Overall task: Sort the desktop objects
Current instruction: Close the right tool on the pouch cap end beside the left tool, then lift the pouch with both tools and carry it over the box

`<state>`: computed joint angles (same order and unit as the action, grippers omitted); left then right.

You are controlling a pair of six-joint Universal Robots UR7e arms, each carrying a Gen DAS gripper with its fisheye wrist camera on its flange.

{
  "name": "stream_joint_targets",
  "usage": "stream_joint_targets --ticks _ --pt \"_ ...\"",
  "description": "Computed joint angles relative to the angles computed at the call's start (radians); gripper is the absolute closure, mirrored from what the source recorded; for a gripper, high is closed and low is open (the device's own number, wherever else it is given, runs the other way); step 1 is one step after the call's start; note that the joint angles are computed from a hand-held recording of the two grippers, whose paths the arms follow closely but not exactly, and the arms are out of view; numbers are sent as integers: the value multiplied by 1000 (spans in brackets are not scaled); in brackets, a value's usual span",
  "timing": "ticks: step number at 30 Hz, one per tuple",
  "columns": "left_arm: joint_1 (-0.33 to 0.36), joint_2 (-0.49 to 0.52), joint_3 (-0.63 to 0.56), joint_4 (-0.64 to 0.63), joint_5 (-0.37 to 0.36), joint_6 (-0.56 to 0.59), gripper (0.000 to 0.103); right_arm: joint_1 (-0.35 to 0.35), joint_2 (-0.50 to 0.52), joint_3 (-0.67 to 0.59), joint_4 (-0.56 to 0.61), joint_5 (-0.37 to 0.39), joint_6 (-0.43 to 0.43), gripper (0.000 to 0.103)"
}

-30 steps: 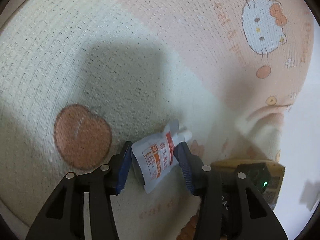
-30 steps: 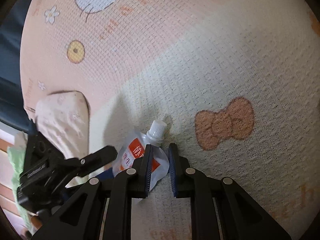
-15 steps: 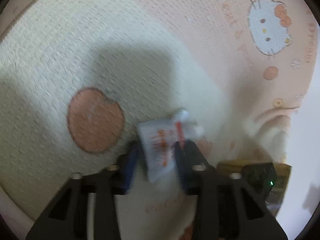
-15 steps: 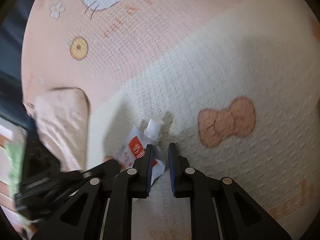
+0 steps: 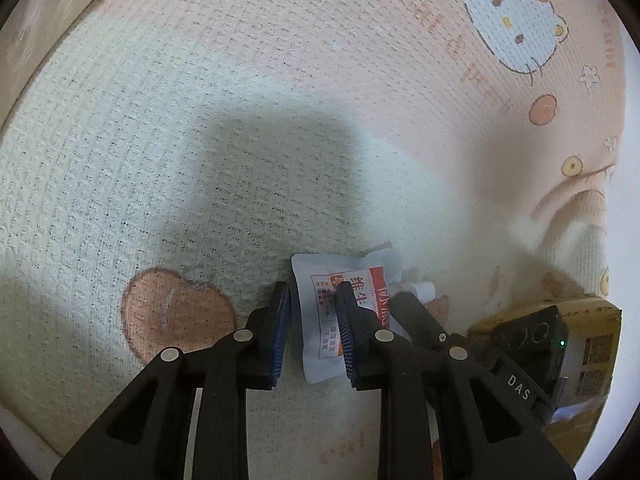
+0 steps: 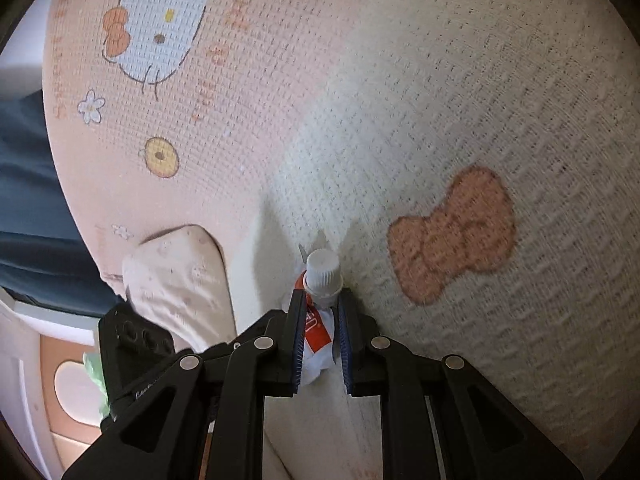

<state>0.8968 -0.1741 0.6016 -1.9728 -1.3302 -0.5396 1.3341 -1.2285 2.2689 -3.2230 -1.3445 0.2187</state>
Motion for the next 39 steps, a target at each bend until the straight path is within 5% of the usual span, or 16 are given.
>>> stream_joint_targets --ticks 3,7,12,17,23,32,39 --pt "4 0 4 -20 -24 -16 74 11 12 3 -44 -24 8 92" --pt "8 -15 52 -107 -75 -41 50 44 16 -10 -26 -89 -18 93" --pt "-8 -20 73 -119 -24 -47 58 101 23 -25 -17 -223 -66 94" --pt "-14 -38 102 -126 3 -64 74 98 16 -16 -22 -224 -20 94" --pt "-25 -84 166 -121 28 -51 75 178 -5 -37 82 -352 3 91" --pt "-54 -201 328 -235 28 53 75 218 -72 34 27 -343 53 90" --pt "-100 -306 482 -338 36 126 75 318 -150 60 48 -432 24 90"
